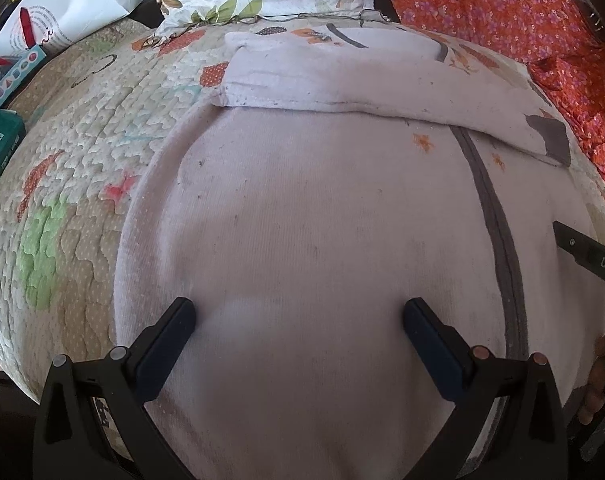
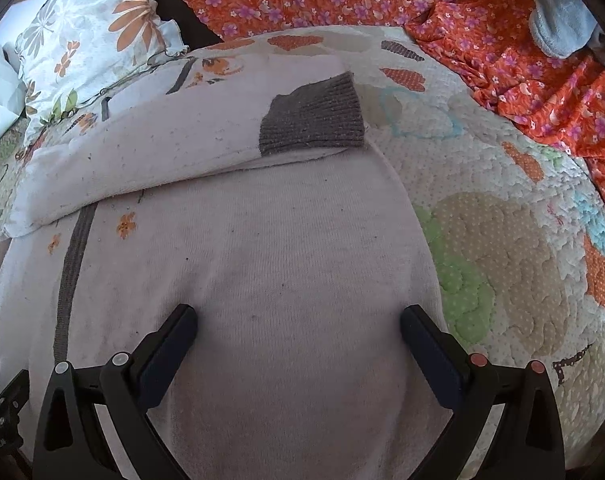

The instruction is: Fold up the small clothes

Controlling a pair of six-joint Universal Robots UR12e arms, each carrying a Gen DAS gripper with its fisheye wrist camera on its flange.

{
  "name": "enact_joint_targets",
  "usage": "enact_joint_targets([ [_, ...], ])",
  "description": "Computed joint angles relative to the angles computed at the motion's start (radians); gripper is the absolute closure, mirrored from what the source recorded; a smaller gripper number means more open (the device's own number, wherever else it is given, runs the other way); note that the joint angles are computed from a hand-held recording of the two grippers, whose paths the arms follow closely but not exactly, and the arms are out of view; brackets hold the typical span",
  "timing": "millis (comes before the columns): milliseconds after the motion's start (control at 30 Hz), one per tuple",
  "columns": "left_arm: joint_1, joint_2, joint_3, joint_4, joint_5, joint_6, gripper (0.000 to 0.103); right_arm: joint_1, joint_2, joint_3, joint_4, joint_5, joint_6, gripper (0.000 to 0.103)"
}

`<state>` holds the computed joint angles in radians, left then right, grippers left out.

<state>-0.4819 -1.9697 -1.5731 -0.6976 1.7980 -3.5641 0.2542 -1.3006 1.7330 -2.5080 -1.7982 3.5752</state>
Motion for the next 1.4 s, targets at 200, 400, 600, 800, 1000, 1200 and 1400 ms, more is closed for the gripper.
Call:
enact_joint_targets([
  [200, -0.001, 0.003, -0.002, -0.005, -0.004, 0.008, 0.000, 0.004, 0.000, 0.003, -0.012, -0.011, 0.006, 0.000],
  [400, -0.001, 0.004, 0.003, -0.021, -0.009, 0.001, 0.000, 0.010, 0.001, 0.012, -0.041, -0.030, 0.009, 0.000],
  [600, -0.004, 0.003, 0.002, -0.014, 0.000, -0.002, 0.000, 0.009, 0.002, 0.015, -0.053, -0.036, -0.002, 0.000],
  [800, -0.004, 0.003, 0.001, -0.012, -0.002, -0.002, 0.000, 0.008, 0.002, 0.018, -0.061, -0.036, -0.009, 0.000],
  [1000, -0.003, 0.004, 0.001, -0.014, -0.004, 0.000, 0.000, 0.006, 0.002, 0.019, -0.064, -0.035, -0.014, 0.000],
  [1200, -0.004, 0.003, 0.001, -0.012, -0.003, 0.001, 0.000, 0.007, 0.002, 0.019, -0.065, -0.036, -0.014, 0.000],
  [1400, -0.004, 0.003, 0.001, -0.012, -0.002, 0.001, 0.000, 0.007, 0.003, 0.019, -0.066, -0.037, -0.014, 0.000],
])
